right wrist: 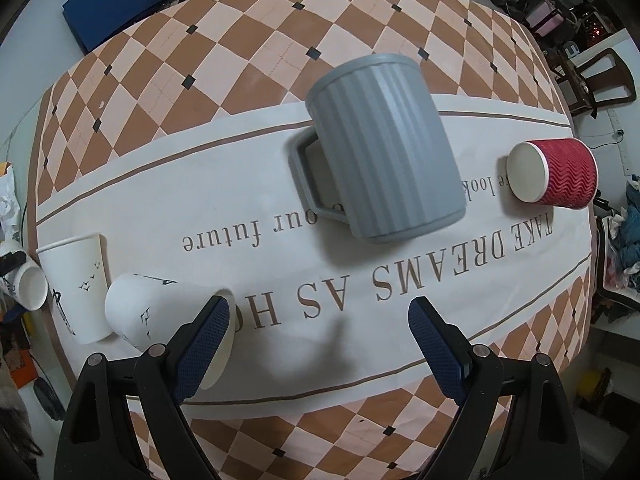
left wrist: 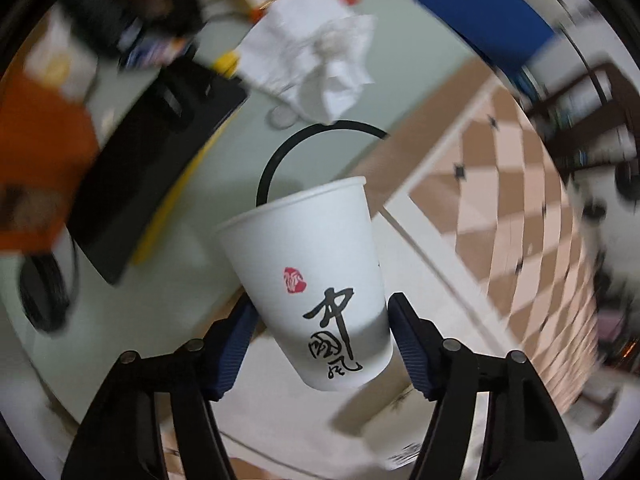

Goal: Flip cup upside down
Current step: 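Lift the white cup with the left tool toward the right tool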

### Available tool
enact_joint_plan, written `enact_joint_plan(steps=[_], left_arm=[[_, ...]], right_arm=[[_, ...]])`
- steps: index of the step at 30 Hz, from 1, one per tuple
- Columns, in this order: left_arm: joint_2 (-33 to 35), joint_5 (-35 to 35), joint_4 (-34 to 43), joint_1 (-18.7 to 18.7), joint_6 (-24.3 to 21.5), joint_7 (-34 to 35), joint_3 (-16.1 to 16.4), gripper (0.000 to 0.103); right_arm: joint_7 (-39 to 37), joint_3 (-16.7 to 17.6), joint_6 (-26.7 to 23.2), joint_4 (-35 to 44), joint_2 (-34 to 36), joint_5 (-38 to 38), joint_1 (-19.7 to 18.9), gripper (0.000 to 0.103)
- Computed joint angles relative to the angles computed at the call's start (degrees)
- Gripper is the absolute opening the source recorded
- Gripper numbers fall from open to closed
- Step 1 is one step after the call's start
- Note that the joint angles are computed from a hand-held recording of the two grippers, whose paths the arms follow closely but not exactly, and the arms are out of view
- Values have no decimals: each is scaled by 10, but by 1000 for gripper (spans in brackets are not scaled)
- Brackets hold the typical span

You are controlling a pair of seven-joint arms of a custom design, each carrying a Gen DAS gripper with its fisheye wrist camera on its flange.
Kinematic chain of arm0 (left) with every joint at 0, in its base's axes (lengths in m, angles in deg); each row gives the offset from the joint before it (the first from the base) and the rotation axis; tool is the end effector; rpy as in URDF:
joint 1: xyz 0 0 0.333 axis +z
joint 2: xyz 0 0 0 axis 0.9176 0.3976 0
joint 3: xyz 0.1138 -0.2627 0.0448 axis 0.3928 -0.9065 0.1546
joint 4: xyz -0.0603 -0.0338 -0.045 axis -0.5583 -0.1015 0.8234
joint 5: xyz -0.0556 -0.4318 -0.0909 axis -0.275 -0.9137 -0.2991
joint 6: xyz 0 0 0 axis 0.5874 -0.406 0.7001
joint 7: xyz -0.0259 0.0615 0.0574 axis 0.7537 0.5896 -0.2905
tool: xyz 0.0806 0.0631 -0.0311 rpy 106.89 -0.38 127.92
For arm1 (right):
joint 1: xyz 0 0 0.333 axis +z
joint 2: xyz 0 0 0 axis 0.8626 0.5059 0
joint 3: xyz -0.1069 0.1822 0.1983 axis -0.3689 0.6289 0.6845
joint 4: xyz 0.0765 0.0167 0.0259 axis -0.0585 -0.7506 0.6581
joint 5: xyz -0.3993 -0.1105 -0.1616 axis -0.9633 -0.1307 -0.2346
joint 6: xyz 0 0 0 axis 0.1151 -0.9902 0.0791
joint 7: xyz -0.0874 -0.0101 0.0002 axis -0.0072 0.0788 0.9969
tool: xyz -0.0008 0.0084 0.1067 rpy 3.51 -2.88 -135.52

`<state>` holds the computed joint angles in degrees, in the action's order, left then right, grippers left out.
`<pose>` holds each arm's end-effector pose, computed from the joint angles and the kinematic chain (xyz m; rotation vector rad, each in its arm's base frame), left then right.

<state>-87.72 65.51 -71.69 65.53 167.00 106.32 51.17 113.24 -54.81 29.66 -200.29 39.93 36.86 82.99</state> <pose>0.5774 -0.0719 0.4399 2.5755 -1.6969 0.2121 0.4748 0.3095 0.4458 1.5851 -2.6314 0.0625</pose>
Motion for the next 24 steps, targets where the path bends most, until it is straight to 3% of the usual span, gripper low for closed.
enact_joint_plan(steps=[6,12,18,24], left_arm=[[-80,74,-56,-20,-3,106,-11,63],[-196,112,-134,-63,-21,149,-17,63],[-287,91,-175,-122,-62,147,-42,63],[-305,43,-183,-205,-89,139,-66,63]], right_arm=[[-5,3,26,-77,-75,14,-2,92],[-22,13,38,-161,-175,36,-4,92],[-55,15,27,-264,-298,71,-3,92],[-82,14,-13,-366,-427,95,-7,92]])
